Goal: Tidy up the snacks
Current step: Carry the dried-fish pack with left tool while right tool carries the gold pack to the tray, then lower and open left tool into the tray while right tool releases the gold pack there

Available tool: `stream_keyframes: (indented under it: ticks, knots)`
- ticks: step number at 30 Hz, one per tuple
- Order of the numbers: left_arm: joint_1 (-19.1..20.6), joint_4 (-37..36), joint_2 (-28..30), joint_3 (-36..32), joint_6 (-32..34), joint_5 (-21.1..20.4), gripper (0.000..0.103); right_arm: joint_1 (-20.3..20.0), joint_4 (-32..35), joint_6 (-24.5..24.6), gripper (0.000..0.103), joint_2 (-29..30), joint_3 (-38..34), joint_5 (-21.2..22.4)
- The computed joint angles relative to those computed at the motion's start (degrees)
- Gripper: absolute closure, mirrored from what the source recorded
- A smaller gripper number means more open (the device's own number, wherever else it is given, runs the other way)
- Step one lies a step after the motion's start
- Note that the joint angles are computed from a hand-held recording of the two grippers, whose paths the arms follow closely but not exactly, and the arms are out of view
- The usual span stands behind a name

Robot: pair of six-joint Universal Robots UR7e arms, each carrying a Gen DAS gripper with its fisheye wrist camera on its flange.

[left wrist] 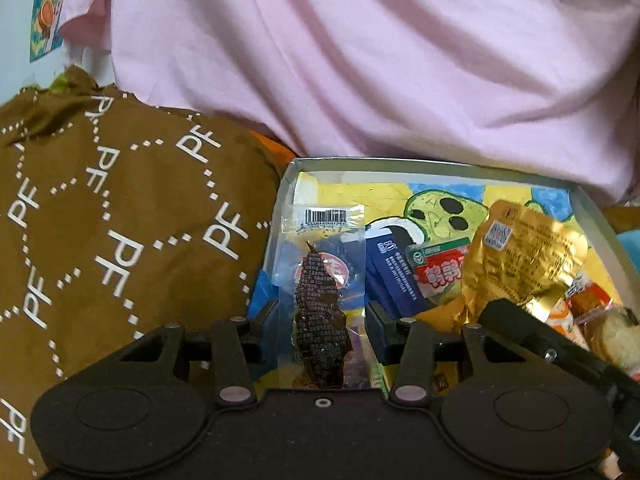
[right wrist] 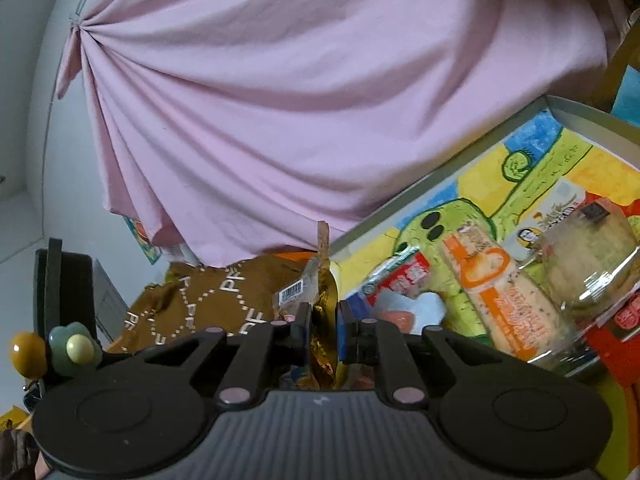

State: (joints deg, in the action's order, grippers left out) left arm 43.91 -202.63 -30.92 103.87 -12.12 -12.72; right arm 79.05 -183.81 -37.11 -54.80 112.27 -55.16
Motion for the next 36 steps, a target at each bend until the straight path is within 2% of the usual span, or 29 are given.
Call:
stream_keyframes:
  ticks: [3, 7, 17, 20, 23, 26, 32, 34, 36]
  knots:
    - [0.16, -3.29, 0.81, -0.93, 3.66, -0.71, 0.055, -0.02, -0.28, -0.89, 0.089, 0.14, -0.08, -0.67]
    - [0.21, -3.07, 0.94, -1.32, 4.02, -1.42, 0.055, 0.12, -0.38, -2.14, 0.088, 0.53, -0.16, -1.90]
    - [0.75, -1.00, -0.11, 0.06, -0.31, -2.43, 0.055, 0.44, -2.63, -3.67, 0.087, 1.11, 0.11, -2.77]
    - [0.81, -1.26, -0.26, 0.27, -0.94, -2.75, 0.054, 0.64, -4.43, -4.27, 0.083, 1.30, 0.49, -3.56]
    - [0.77, -2.76, -0.17, 0.33, -0.42, -3.15, 0.051, 0.59, -4.85, -4.47, 0.080, 1.36, 0.55, -3.54]
    - [0.45, -6.32, 0.70, -0.22, 1.86, -2.53, 0.043, 0.50, -6.46, -4.71, 0.067, 1.53, 0.84, -3.59]
    - [0.17, -12.10, 2.03, -1.21, 4.95, -1.42, 0.033, 0.47, -7.76, -4.92, 0.059, 1.80, 0.85, -3.62]
    - [0.03, -14.33, 2.86, -2.17, 7.15, -0.47, 0.024, 0.45, -7.80, -4.99, 0.056, 1.81, 0.81, -3.53]
    - [-0.04, -16.66, 3.48, -3.02, 9.23, 0.16, 0.020, 0.39, -7.59, -5.20, 0.053, 1.81, 0.73, -3.41]
